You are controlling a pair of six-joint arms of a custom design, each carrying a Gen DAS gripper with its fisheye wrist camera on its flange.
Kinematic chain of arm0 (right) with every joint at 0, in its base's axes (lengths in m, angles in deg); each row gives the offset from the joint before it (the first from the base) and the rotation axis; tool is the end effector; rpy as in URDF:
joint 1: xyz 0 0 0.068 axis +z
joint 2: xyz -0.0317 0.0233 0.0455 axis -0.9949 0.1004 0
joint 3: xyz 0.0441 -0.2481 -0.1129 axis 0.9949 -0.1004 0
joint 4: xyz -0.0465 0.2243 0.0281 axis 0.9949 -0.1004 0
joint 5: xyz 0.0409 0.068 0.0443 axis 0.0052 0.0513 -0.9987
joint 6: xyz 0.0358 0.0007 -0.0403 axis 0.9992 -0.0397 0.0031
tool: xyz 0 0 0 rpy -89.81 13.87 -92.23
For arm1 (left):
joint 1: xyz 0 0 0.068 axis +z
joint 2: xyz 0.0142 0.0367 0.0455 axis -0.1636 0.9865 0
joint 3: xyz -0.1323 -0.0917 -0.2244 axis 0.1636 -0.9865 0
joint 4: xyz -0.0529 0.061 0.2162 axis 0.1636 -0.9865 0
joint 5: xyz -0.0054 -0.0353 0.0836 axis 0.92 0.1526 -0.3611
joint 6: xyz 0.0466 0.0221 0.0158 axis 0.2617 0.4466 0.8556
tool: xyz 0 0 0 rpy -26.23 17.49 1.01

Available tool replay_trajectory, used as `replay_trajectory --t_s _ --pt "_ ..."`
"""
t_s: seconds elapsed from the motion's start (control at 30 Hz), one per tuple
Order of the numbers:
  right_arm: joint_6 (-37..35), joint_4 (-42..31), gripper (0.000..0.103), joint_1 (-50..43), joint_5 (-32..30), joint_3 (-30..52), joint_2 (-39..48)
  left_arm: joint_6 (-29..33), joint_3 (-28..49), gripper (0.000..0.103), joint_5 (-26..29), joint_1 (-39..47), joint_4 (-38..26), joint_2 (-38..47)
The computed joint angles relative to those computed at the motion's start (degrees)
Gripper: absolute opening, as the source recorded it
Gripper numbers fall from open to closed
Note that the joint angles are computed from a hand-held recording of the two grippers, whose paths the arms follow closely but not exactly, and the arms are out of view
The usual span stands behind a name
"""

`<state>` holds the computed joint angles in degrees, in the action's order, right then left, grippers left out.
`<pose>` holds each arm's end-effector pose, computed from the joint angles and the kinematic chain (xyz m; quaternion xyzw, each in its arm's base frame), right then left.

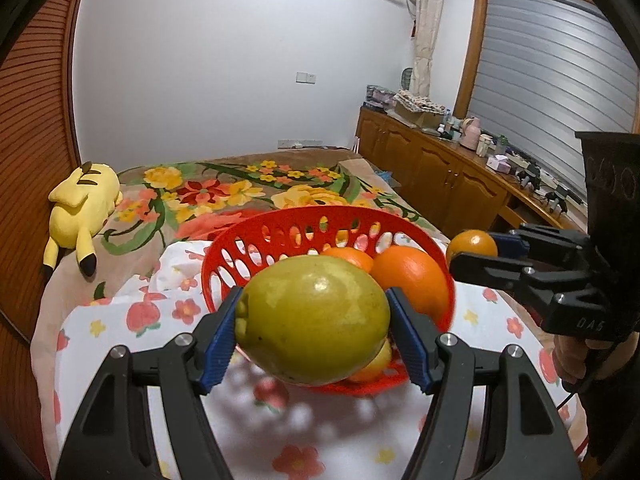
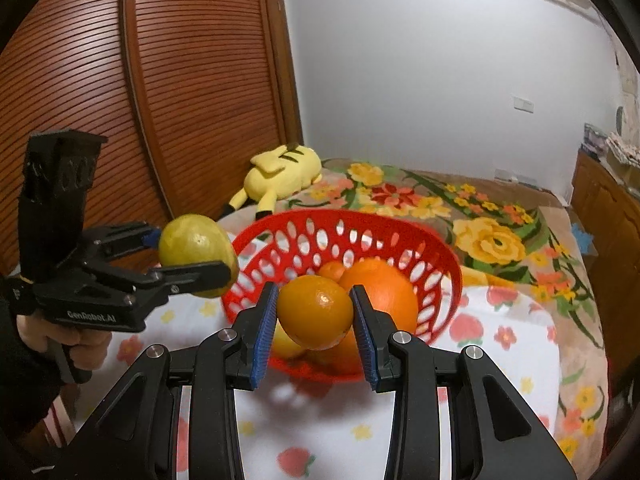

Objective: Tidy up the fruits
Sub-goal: 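Lift the large pear with the left tool while the right tool carries the tangerine over the basket, then open the left tool to drop the pear while the right tool releases the tangerine into the basket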

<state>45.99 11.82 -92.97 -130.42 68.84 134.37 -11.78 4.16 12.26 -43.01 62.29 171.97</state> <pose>0.2884 -0.0193 0.1014 -0.3070 0.8275 0.2178 0.4166 0.2595 -0.1641 0.0886 0.0578 0.8887 -0.1256 0.4372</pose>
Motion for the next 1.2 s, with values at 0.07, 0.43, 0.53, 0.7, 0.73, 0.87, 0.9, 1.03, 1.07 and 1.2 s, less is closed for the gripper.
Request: replay_trajectory --t_s 0.07,0.43,0.53,0.7,0.73,0.87,0.9,1.03,1.07,1.2 --pt "0.3 -0.8 0.036 1.1 0.6 2.1 0.9 0.3 1.8 0.069 0.7 1.2 -1.3 1.0" --pt "-0.2 -9.0 0.036 5.5 3.2 16.2 7.4 2.5 10.9 0.070 3.5 5.6 -8.3 5.2" --pt "-0.4 -10.1 0.036 6.1 4.2 18.6 8.9 3.0 13.4 0.070 4.7 6.5 -10.3 6.7" --pt "-0.3 -12.3 0.036 6.5 6.1 22.3 11.3 3.9 15.8 0.070 6.1 7.2 -11.3 8.8" --pt "-0.3 -12.8 0.036 6.5 6.4 22.9 11.7 4.0 16.3 0.070 6.4 7.4 -11.5 9.3" --pt "-0.7 -14.4 0.036 6.4 7.2 25.0 12.9 4.0 19.7 0.070 6.1 7.5 -15.6 11.5" --pt "-0.8 -14.9 0.036 6.4 7.6 25.6 13.3 3.8 20.6 0.070 5.8 7.4 -16.7 12.0" --pt "-0.8 -15.9 0.036 6.4 8.2 27.1 14.4 4.0 21.5 0.070 7.5 8.0 -17.5 13.2" --pt "-0.7 -16.4 0.036 6.6 8.4 27.7 14.8 3.9 21.3 0.070 7.8 7.8 -17.2 13.3" --pt "-0.5 -17.2 0.036 6.4 8.5 28.7 15.7 4.2 21.4 0.070 6.9 7.0 -17.7 12.9"
